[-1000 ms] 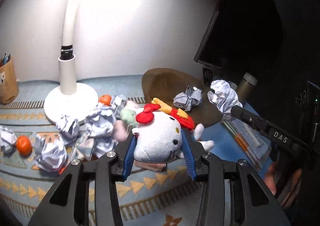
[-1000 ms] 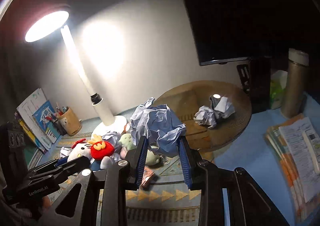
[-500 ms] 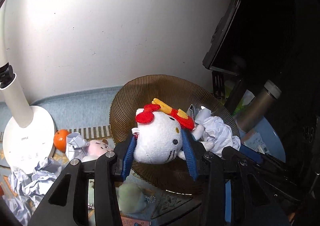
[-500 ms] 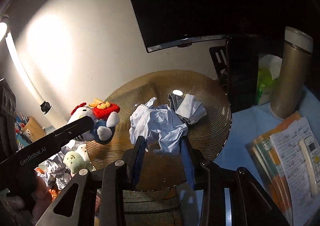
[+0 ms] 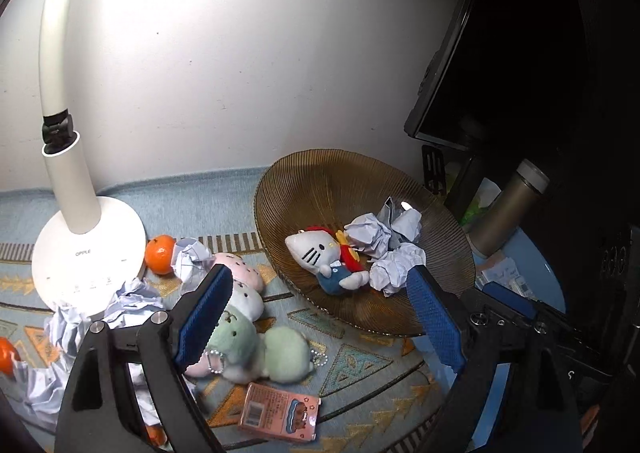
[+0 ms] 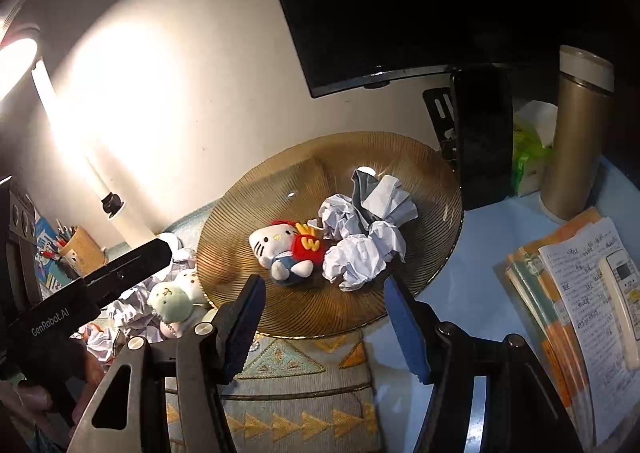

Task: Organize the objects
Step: 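Withdraw both open grippers from the bowl toward the paper pile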

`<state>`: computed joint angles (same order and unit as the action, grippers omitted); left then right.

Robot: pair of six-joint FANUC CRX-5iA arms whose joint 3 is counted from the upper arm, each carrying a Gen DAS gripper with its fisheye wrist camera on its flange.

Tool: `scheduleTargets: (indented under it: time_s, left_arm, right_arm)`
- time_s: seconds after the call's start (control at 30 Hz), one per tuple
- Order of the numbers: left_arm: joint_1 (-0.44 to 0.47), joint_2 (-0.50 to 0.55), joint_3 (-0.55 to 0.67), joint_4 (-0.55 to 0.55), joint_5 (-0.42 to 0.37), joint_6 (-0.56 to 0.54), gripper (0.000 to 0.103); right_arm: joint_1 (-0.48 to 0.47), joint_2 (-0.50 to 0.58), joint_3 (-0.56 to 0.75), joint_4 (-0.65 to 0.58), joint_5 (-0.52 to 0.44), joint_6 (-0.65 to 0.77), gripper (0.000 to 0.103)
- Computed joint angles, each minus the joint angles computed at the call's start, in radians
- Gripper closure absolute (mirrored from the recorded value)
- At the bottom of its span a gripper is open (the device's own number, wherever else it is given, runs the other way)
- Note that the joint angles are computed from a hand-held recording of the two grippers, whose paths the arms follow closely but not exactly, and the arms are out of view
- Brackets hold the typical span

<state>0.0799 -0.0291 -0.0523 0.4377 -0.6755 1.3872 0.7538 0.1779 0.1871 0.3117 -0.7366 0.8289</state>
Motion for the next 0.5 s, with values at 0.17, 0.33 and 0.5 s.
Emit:
scheduleTargets:
  time_s: [0.17, 0.33, 0.5]
  left_arm:
    - [0.046, -0.16, -0.114, -0.003, 0.017, -0.001, 0.015]
    - [0.154, -0.36, -0.253, -0.06, -0.012, 0.086, 0.014]
    - [0.286, -0.531, -0.401, -0.156, -0.06, 0.18, 0.014]
  right_arm:
    - [0.059, -0.062, -0.043, 0.013, 0.028, 0.018, 0.043]
    - [0.13, -0.117, -0.132, 0.031, 0.089, 0.012, 0.043]
    - [0.17, -0.124, -0.219, 0.011, 0.145, 0.003, 0.042]
